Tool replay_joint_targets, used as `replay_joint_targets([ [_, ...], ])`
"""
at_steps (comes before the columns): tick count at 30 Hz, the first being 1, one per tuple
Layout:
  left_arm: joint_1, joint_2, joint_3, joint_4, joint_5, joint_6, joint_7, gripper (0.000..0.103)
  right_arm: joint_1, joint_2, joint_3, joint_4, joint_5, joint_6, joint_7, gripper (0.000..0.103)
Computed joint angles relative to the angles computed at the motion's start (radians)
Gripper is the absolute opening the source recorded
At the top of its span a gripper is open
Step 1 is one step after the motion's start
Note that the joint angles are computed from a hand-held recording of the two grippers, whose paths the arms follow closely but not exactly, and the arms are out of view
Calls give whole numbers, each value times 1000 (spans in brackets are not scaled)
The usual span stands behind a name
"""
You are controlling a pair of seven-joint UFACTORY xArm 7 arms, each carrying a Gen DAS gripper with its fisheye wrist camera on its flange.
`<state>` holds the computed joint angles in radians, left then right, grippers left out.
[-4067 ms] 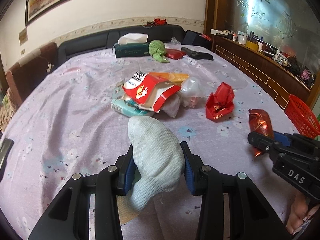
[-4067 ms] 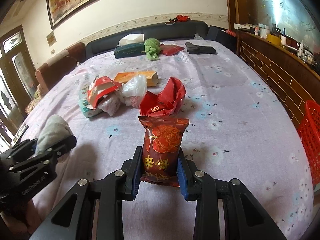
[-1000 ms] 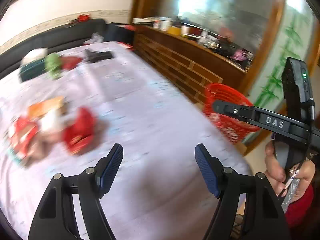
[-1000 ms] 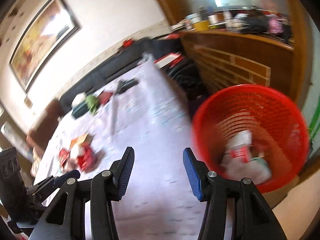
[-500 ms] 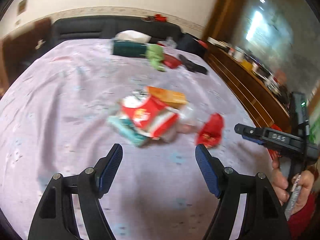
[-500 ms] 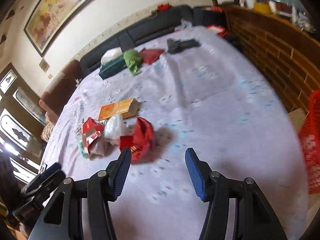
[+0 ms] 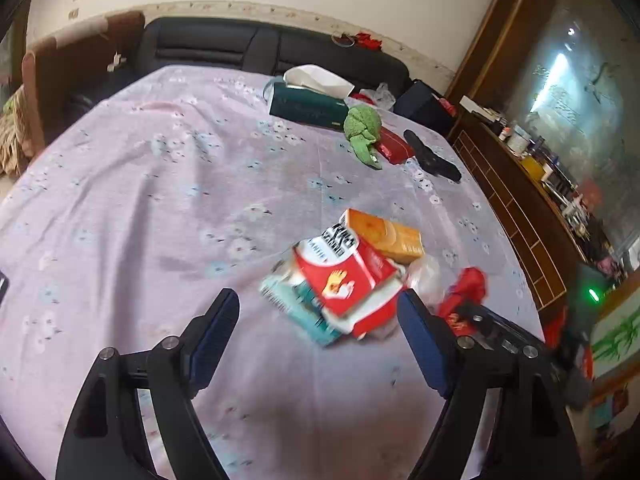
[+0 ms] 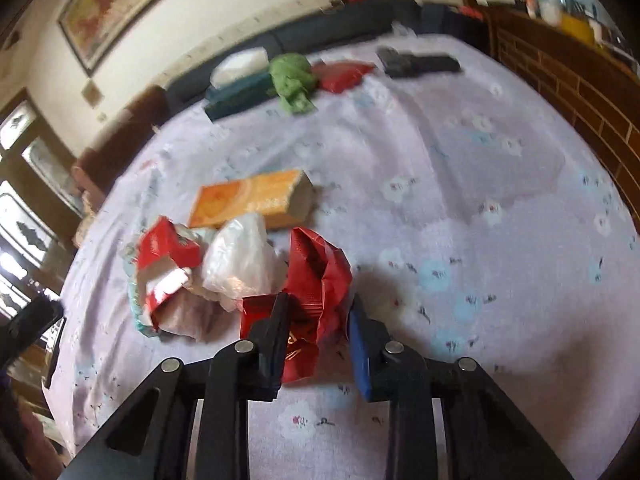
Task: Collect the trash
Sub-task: 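Grasp the red-white paper carton with the left gripper while the right grasps the red plastic bag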
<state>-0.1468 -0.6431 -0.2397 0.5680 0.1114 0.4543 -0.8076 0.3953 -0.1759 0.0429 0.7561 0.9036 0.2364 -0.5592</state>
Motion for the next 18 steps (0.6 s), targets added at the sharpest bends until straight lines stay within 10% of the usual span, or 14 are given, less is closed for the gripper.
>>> replay_joint_targets([
  [4,-11,141,21,87,-36,-8,-5,80,54,-18,-71,1,313,-86,-269,26],
  [14,13,419,-25,306,185,101,-178,80,-46,-49,-31,9,495,-40,-392,26],
  [18,-8,416,-21,297,312,101,-228,49,-62,-53,-14,9,508,-25,-412,26],
])
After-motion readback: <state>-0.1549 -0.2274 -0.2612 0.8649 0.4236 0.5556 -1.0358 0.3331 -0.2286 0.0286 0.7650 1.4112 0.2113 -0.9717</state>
